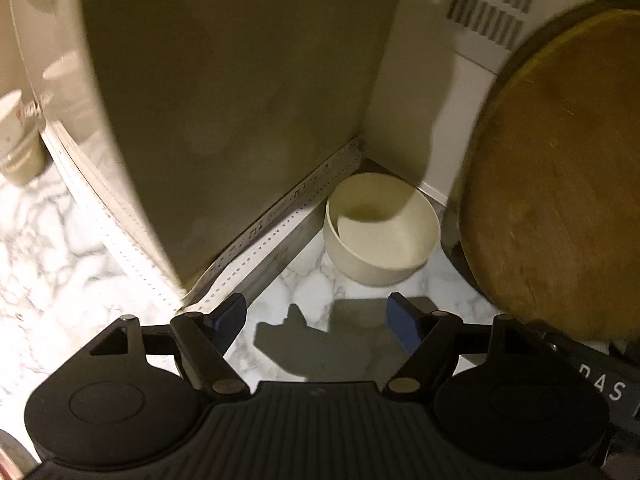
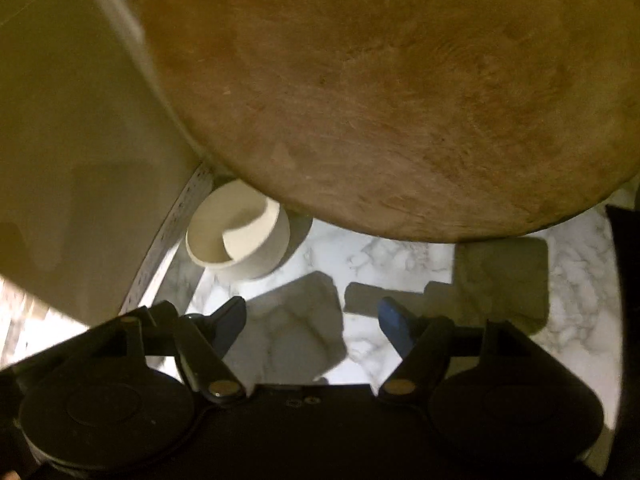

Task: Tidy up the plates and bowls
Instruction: 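Close both grippers on the rim of the cream bowl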

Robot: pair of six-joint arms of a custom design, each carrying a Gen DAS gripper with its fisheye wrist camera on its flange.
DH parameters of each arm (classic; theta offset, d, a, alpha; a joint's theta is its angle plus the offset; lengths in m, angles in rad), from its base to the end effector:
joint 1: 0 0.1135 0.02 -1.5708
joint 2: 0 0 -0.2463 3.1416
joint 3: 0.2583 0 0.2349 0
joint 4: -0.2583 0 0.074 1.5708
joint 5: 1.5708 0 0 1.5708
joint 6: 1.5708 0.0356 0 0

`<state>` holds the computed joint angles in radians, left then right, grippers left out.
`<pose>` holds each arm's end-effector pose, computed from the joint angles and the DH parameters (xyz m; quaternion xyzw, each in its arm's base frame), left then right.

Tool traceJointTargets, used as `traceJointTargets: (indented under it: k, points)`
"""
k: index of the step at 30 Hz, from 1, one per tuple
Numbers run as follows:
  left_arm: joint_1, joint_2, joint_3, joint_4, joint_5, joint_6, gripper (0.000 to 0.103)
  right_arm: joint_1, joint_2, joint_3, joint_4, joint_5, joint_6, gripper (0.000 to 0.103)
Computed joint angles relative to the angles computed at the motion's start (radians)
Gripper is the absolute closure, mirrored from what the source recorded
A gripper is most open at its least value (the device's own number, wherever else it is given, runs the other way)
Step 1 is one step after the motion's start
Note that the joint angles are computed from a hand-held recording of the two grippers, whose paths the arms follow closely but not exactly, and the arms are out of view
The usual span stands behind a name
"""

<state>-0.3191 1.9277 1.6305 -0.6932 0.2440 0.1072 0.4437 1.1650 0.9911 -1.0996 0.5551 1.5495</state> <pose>0.3774 -0.1337 0.2444 0.2352 0.9222 -0.1460 0.2701 0.1773 0.0635 0.2599 0.5340 0.7881 -0.0276 0.3049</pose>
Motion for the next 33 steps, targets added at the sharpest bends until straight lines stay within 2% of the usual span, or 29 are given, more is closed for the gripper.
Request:
traceJointTargets:
  k: [5, 11, 14, 16, 18, 23, 25, 29, 33]
  points:
    - [-0.018, 0.091, 0.065, 0.028, 0.002, -0.077, 0.026, -0.126, -0.034, -0.114, 0.200, -0.043, -0.054, 0.039]
    - [-0.041, 0.163, 0.102, 0.062, 0.009, -0.163, 0.028, -0.214, -0.065, -0.240, 0.390, -0.078, -0.049, 0.050]
    - [-0.053, 0.200, 0.131, 0.066, 0.003, -0.178, 0.038, -0.235, -0.069, -0.293, 0.483, -0.084, -0.026, 0.053]
    - [-0.062, 0.227, 0.159, 0.058, -0.002, -0.181, 0.038, -0.249, -0.060, -0.320, 0.541, -0.096, -0.029, 0.056]
    - [-0.067, 0.237, 0.159, 0.076, -0.009, -0.177, 0.046, -0.252, -0.045, -0.336, 0.588, -0.096, -0.035, 0.059]
    - [-0.067, 0.263, 0.170, 0.110, 0.013, -0.182, 0.049, -0.269, -0.027, -0.351, 0.665, -0.087, -0.063, 0.064]
    - [-0.069, 0.269, 0.175, 0.119, 0.013, -0.183, 0.054, -0.270, -0.004, -0.346, 0.681, -0.081, -0.060, 0.064]
    - [-0.076, 0.319, 0.233, 0.092, 0.009, -0.180, 0.064, -0.281, 0.041, -0.339, 0.713, -0.094, -0.057, 0.074]
    - [-0.081, 0.349, 0.259, 0.093, -0.008, -0.171, 0.067, -0.281, 0.100, -0.309, 0.721, -0.093, -0.066, 0.077]
